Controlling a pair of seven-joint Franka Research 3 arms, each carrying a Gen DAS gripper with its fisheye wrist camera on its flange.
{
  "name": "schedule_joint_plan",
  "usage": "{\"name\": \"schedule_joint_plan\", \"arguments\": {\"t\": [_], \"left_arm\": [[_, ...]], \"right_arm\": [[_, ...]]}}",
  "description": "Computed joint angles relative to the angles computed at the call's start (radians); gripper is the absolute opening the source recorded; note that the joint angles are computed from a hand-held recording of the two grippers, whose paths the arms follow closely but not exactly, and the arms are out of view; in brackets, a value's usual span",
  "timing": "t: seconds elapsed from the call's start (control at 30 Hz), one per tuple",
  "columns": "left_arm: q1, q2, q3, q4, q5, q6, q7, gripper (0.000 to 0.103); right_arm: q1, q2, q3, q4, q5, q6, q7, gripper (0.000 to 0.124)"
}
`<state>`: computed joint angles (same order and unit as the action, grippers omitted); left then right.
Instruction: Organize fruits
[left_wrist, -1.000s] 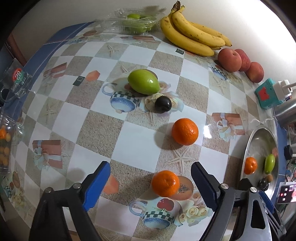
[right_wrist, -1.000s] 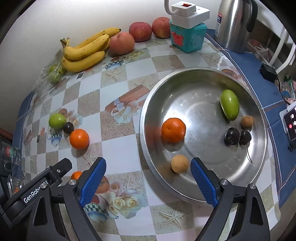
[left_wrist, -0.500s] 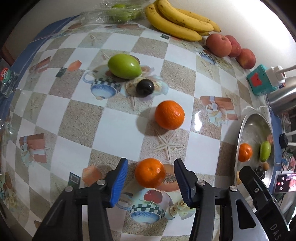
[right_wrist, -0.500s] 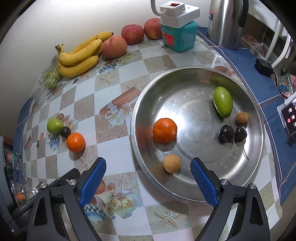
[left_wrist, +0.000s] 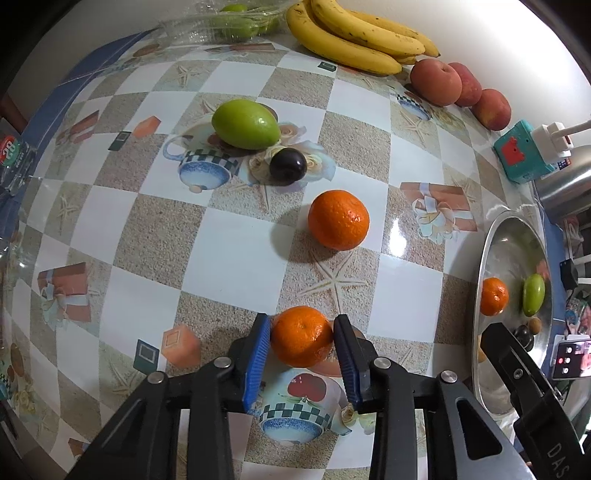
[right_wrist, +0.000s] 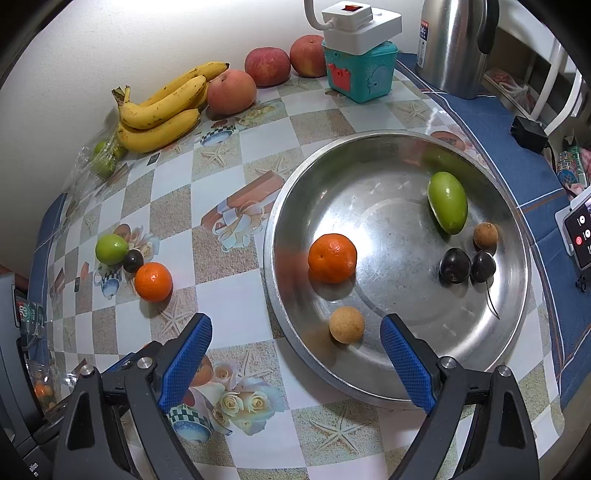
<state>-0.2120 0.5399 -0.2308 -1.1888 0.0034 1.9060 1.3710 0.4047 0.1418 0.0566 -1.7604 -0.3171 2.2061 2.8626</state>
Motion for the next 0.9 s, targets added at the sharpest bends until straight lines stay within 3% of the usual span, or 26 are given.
{"name": "schedule_joint_plan", "arguments": {"t": [0.4,0.67,0.9], "left_arm": [[0.017,-0.021,-0.005,-0.019,-0.032,0.027,-0.004,0.037],[0.025,-0.045,0.004,-0.028,-0.027,0.103,-0.029,0.037],[0.024,0.025,0.015,0.089,-0.009,0.076,-0.064,0.037]], "right_arm": [[0.001,0.000,0.000,-0.002,-0.001,0.004,0.000,0.093],[0.004,0.013,-0.002,0.010,-0.019,0.024,-0.005,0.093],[0.014,0.051,-0.008,0.055,-0.011,0.067,-0.063,0.093]]}}
